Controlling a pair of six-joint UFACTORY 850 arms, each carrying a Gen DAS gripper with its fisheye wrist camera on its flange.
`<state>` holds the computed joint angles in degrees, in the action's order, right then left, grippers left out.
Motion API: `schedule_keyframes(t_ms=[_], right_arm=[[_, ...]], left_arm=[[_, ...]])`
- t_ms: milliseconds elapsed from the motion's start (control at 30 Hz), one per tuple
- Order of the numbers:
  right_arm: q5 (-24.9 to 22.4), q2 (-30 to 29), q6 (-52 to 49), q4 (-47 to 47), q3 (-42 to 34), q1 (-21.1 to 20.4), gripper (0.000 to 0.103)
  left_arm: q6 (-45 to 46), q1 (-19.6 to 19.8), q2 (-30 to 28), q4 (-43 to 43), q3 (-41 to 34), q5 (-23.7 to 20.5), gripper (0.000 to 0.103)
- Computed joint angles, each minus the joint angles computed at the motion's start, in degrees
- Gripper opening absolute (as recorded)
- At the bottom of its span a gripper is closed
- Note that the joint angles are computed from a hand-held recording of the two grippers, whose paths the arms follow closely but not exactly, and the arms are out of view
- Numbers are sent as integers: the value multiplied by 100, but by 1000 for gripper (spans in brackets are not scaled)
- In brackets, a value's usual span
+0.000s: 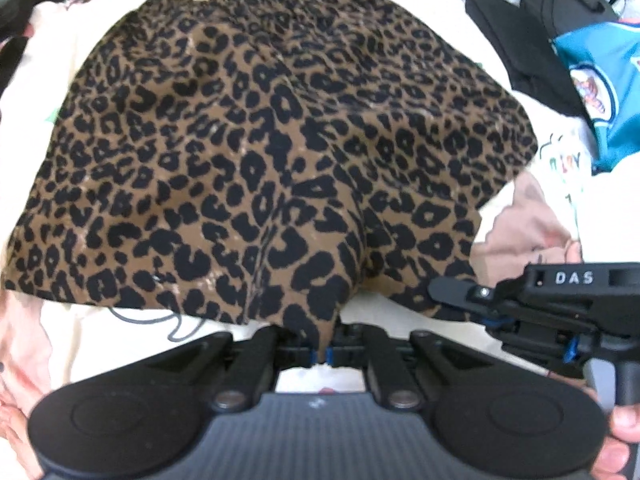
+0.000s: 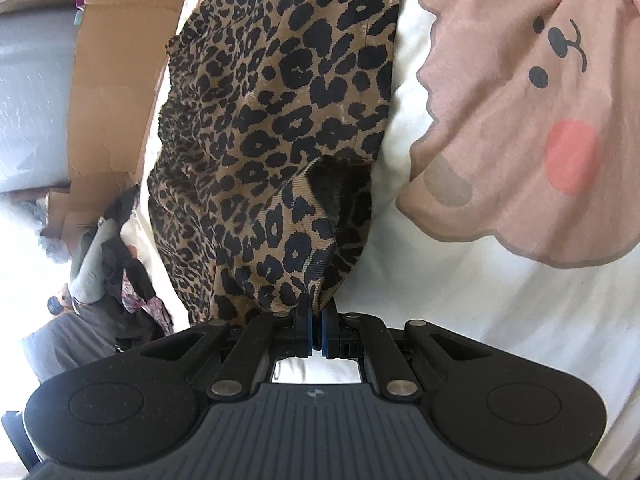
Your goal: Fold clothes
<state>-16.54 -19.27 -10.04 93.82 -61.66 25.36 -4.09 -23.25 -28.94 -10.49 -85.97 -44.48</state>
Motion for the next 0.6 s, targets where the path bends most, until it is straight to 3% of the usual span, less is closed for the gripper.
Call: schedule_keyframes(t_ms=[400,467,533,600], right_arm=[[-188,-404,892,-1038,-196,13,2],[-367,-486,1417,-1462,-257,-9,5],[-410,-488,1748,-1750,-260,9,21],[-404,-447,1901,-1883,-223,33,23]], left_arm=[[79,34,-342,-216,166,98,5],[57,73,-367,-321,161,93,7],[35,112,-387,-435,130,41,7],[-12,140,-402,-460,67,-76,11]])
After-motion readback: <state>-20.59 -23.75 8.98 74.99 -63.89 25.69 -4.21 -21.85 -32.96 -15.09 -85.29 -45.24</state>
